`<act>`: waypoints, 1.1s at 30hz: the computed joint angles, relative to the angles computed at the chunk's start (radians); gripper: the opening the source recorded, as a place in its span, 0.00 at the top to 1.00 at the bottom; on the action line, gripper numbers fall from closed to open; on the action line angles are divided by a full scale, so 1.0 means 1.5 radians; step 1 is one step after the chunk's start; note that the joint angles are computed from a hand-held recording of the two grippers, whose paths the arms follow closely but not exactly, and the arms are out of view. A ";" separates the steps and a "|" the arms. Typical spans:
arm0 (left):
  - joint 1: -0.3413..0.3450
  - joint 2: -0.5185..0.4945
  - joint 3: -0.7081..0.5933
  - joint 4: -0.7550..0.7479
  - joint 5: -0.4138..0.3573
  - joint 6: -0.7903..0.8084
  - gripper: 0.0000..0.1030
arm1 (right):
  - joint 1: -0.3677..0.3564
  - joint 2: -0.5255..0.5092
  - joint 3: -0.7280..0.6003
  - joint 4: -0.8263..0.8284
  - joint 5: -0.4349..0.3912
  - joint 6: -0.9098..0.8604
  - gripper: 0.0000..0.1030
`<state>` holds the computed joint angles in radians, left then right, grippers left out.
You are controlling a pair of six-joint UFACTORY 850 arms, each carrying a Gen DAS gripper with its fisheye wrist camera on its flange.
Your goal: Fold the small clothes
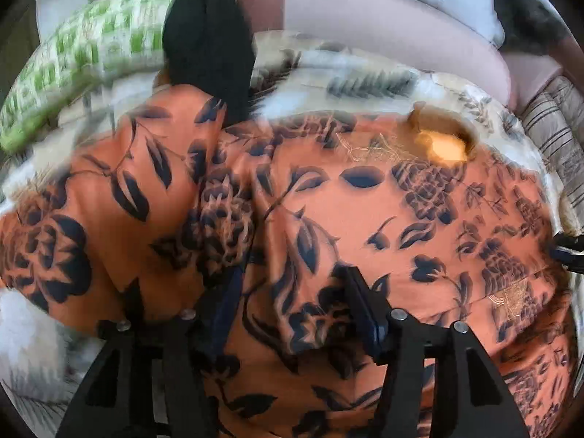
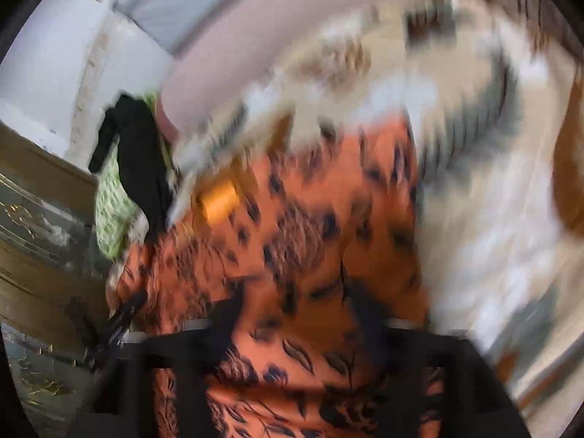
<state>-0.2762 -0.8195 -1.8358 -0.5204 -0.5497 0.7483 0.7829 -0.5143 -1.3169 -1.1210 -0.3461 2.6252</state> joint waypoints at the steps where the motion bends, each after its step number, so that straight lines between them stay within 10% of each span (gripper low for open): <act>1: 0.001 0.016 0.013 -0.004 0.008 0.001 0.42 | 0.006 0.010 0.012 -0.018 -0.017 0.054 0.47; 9: 0.104 0.173 0.188 -0.411 0.019 0.292 0.17 | 0.126 -0.010 -0.083 0.040 -0.268 -0.029 0.25; 19: 0.264 -0.044 -0.073 -0.399 -0.139 -0.174 0.17 | 0.181 -0.083 -0.140 0.109 -0.262 -0.021 0.25; 33: 0.275 -0.303 -0.485 -0.250 -0.176 -0.480 0.19 | 0.160 -0.107 -0.178 0.170 -0.272 -0.100 0.23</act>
<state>0.1369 -1.2741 -2.5633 -0.8961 -0.8142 0.0289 1.0230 -0.6744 -1.5835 -0.8659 -0.7536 2.4754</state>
